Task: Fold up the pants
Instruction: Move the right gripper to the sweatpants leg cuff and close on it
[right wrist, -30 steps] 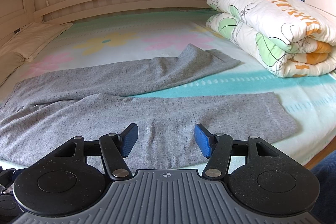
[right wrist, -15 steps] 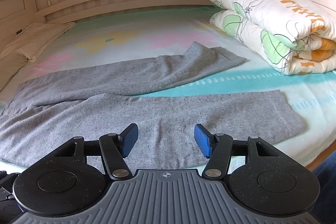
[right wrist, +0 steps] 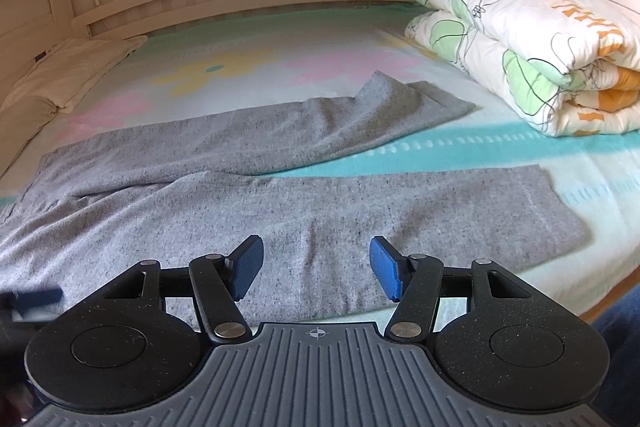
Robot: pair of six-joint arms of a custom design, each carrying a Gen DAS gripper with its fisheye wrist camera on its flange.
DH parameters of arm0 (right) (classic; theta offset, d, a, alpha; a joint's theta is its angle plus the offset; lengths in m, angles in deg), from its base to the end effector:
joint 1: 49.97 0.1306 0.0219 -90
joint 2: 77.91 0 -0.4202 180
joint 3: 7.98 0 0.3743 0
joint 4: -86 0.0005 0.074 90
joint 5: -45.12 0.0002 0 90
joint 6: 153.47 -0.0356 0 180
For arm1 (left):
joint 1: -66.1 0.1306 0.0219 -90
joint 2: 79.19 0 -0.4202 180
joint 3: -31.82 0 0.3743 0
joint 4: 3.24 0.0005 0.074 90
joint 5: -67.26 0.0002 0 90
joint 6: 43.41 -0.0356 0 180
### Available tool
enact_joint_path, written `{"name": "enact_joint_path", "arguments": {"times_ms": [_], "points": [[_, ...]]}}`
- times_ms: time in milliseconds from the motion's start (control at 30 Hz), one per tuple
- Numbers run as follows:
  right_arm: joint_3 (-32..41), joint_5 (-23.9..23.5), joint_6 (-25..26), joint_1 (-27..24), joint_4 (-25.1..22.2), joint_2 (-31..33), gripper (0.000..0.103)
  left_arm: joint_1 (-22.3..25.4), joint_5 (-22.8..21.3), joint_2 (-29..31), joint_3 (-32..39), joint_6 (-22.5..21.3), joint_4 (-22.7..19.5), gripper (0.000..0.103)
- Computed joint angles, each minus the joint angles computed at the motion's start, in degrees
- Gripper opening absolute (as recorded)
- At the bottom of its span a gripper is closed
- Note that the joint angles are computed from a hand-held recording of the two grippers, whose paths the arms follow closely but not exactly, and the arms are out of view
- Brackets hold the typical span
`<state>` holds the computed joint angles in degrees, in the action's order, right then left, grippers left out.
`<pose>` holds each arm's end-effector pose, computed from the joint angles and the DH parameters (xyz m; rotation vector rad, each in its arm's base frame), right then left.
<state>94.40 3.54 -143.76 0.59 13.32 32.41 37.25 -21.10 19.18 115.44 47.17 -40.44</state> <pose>0.3730 0.4108 0.3766 0.6711 2.1981 -0.2581 0.4481 -0.2486 0.3646 0.6211 2.4160 -0.2530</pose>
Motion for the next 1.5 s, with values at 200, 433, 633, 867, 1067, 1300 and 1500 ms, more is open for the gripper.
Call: {"name": "enact_joint_path", "arguments": {"times_ms": [200, 433, 633, 867, 1067, 1300, 1500], "points": [[1.2, -1.4, 0.6, -1.3, -1.4, -0.1, 0.057, 1.6, -0.2, 2.7, 8.1, -1.8, -2.1, 0.071], [0.8, -4.5, 0.3, -5.3, -2.3, -2.4, 0.057, 3.3, 0.3, 9.0, 20.1, -3.8, -5.4, 0.072], [1.3, -4.7, 4.9, -10.8, -5.2, -4.1, 0.057, 3.4, -2.6, 15.2, 28.6, -6.5, -7.4, 0.072], [1.7, -4.5, 7.6, -17.2, -5.1, -4.8, 0.057, 3.9, -4.5, 22.4, 37.7, -5.6, -12.0, 0.072], [2.7, -8.6, 12.5, -22.6, 0.2, -2.8, 0.057, 5.1, -4.8, 27.9, 43.8, -4.8, -16.8, 0.072], [9.6, -10.5, 17.3, -28.6, 1.8, 3.4, 0.057, 5.5, -6.7, 34.7, 54.6, -5.3, -22.6, 0.072], [14.9, -11.6, 17.1, -33.1, 4.3, 8.0, 0.057, 6.5, -5.4, 39.4, 62.9, -3.2, -29.3, 0.072]]}}
